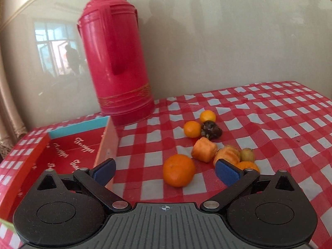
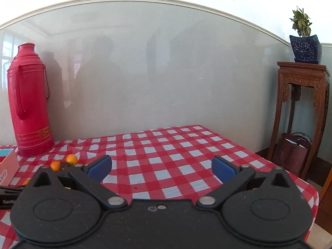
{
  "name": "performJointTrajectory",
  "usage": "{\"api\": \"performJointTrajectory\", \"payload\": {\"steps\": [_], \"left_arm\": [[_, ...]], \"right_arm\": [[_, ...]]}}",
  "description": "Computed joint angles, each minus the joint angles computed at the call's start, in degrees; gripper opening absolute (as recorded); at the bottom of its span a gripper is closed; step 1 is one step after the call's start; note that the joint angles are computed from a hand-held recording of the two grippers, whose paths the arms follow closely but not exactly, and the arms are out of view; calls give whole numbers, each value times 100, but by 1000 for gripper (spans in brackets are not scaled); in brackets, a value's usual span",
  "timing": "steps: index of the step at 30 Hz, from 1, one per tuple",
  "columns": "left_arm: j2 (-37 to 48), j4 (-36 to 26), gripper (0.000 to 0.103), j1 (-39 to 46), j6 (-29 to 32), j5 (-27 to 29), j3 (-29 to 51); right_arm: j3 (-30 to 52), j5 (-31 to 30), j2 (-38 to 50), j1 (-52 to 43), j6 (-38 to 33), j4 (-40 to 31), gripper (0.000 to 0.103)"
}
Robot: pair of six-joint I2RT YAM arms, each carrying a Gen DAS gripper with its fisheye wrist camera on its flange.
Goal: Organize fruits
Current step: 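Grasp the large orange with the left gripper, then move the orange with the left gripper into the box and release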
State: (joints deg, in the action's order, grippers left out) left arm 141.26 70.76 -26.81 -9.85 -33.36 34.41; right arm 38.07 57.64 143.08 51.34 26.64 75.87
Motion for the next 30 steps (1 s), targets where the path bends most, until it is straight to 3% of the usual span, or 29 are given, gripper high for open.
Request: {"api": "performJointTrajectory", "payload": {"steps": [1,3,6,9,10,17,25,30], "left_arm": [[12,-262,79,109,17,164,191],[55,-705,70,297,-80,451,495],[136,-1025,64,438,-278,705,754],[187,-1309,44,447,-353,864,954],[201,-1423,42,441,-411,904,1011],[182,-1416,41,294,-514,598,985],[-70,-615,41,246,-444,188,365],[-158,207,41,205,-304,-523,-179]], "right_arm": [[-8,-45,1,-35,2,17,97],[-90,-65,17,-89,3,121,97],[-141,-158,-3,-131,66,167,97],[-163,-209,-6,-163,79,216,97],[-168,-202,-10,-154,104,203,97],[-174,-242,-9,-158,108,250,97],[-134,-353,-20,-138,168,168,97],[0,-425,-33,-88,161,-24,97]]}}
